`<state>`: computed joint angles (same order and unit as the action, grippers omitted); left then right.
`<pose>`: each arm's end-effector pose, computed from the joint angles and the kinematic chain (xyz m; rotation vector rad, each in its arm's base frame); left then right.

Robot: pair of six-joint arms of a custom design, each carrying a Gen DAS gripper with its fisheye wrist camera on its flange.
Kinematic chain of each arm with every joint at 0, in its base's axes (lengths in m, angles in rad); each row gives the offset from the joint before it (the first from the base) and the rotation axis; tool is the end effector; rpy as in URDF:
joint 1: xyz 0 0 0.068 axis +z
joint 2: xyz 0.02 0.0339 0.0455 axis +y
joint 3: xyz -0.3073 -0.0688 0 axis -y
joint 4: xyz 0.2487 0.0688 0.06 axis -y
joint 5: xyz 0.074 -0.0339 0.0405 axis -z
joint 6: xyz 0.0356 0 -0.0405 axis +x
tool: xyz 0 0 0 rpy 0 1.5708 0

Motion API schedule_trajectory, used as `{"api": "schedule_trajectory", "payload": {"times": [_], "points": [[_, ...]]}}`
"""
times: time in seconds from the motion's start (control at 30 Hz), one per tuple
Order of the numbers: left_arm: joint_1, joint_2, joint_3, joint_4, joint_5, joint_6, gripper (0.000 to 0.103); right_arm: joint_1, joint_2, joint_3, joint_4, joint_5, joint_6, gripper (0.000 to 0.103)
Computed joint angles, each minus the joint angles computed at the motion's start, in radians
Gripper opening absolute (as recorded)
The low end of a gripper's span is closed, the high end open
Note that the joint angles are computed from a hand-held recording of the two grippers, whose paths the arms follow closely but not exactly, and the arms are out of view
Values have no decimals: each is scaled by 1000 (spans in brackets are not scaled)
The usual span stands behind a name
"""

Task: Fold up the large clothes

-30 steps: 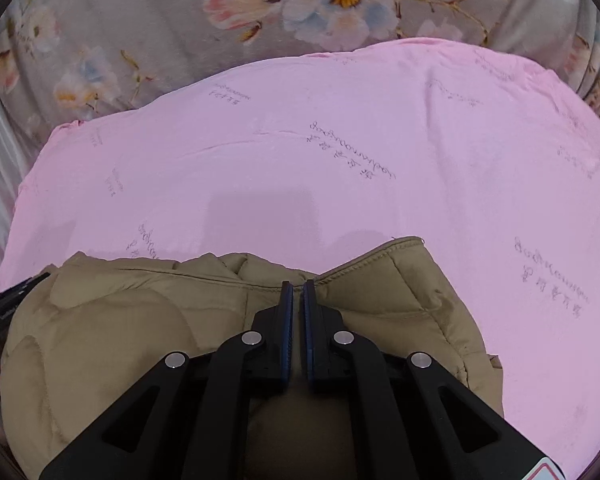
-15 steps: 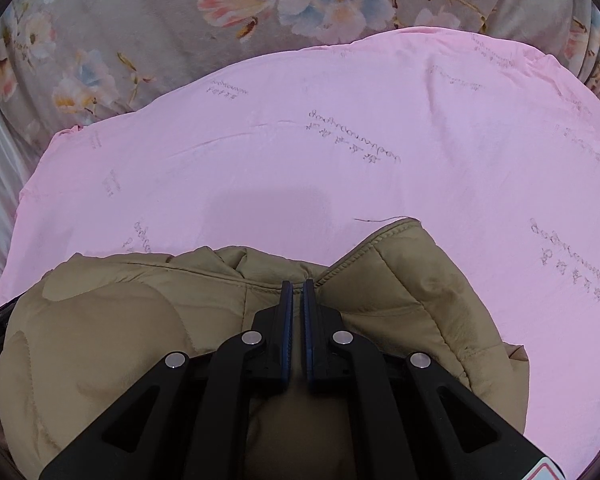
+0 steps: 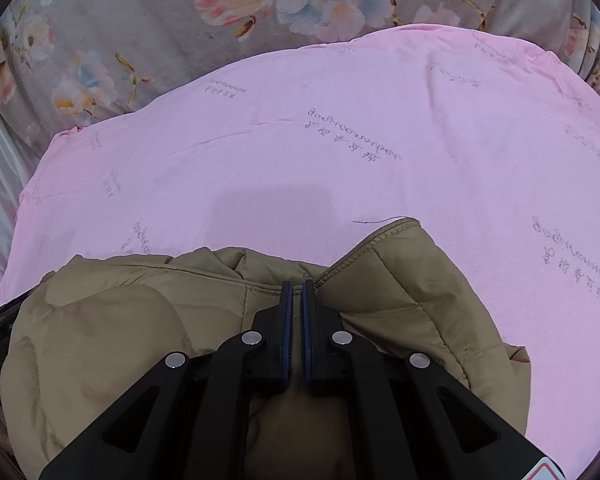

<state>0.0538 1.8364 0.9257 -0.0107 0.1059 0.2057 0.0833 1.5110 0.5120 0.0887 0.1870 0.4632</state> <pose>0.3664 0.0160 0.1632 0.2327 2.4741 -0.0224 0.2532 0.0145 0.1575 0.5416 2.3986 0.0054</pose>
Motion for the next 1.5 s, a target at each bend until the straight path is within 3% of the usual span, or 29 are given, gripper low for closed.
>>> {"api": "schedule_trajectory", "payload": {"times": [0.07,0.17,0.33,0.47,0.7,0.93,1.5], "points": [[4,-62,0,-65,-2,-14,66,61,-99,-12,-45,60,27,14],[0,-208,-35,-124,70,-32,66,191,-206,18,-125,108,85,14],[-140,-329,-102,-133,4,-53,66,375,-132,118,-181,205,122,14],[-259,-291,-160,-47,-164,-100,66,426,-24,152,-176,239,148,15],[-246,-221,-210,73,-153,-139,68,374,37,72,-17,172,147,13],[-277,-189,-269,208,-204,-143,70,408,89,63,29,227,157,13],[-280,-171,-294,273,-213,-132,71,412,112,68,38,240,161,13]]}}
